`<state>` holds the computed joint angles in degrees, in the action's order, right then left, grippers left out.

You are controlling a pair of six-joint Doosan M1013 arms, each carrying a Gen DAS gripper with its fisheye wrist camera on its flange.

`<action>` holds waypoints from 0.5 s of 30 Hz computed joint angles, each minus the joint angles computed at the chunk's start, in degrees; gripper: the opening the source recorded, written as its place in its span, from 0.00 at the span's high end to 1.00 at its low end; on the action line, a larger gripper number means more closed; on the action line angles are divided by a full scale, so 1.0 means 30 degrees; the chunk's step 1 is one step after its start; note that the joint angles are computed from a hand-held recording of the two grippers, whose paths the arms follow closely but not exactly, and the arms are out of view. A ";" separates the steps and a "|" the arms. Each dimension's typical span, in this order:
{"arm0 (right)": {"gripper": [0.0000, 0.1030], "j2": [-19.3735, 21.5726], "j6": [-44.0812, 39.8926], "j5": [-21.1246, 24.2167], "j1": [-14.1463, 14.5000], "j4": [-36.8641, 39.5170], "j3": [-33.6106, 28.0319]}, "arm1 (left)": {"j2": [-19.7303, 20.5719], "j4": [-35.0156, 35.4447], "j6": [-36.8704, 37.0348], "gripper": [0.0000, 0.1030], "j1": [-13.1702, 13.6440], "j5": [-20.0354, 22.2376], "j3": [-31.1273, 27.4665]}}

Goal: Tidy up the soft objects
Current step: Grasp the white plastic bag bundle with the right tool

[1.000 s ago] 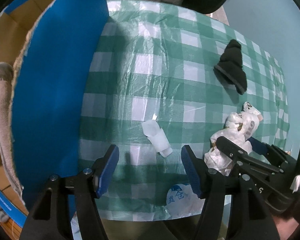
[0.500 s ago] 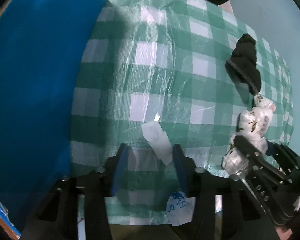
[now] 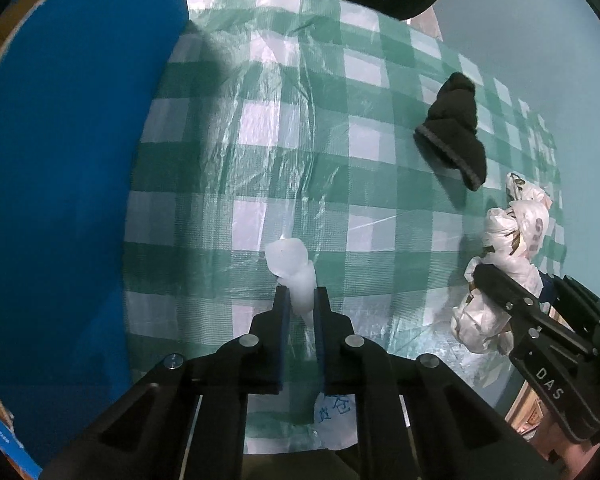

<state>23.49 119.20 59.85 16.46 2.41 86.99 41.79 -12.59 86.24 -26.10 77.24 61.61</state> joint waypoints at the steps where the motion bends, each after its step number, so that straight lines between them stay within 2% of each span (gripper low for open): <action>1: 0.69 -0.0103 -0.0058 -0.0106 0.0005 0.0007 0.0053 | -0.0069 -0.0035 0.0053 0.90 0.0029 -0.0076 0.0071; 10: 0.69 -0.1061 -0.0756 -0.0845 -0.0093 0.0142 0.0526 | -0.0858 0.0529 0.0830 0.90 -0.0045 -0.0621 0.0073; 15: 0.69 -0.1140 -0.1257 -0.0907 -0.0157 0.0065 0.0042 | -0.1185 0.1095 0.1086 0.90 -0.0246 -0.1062 0.0111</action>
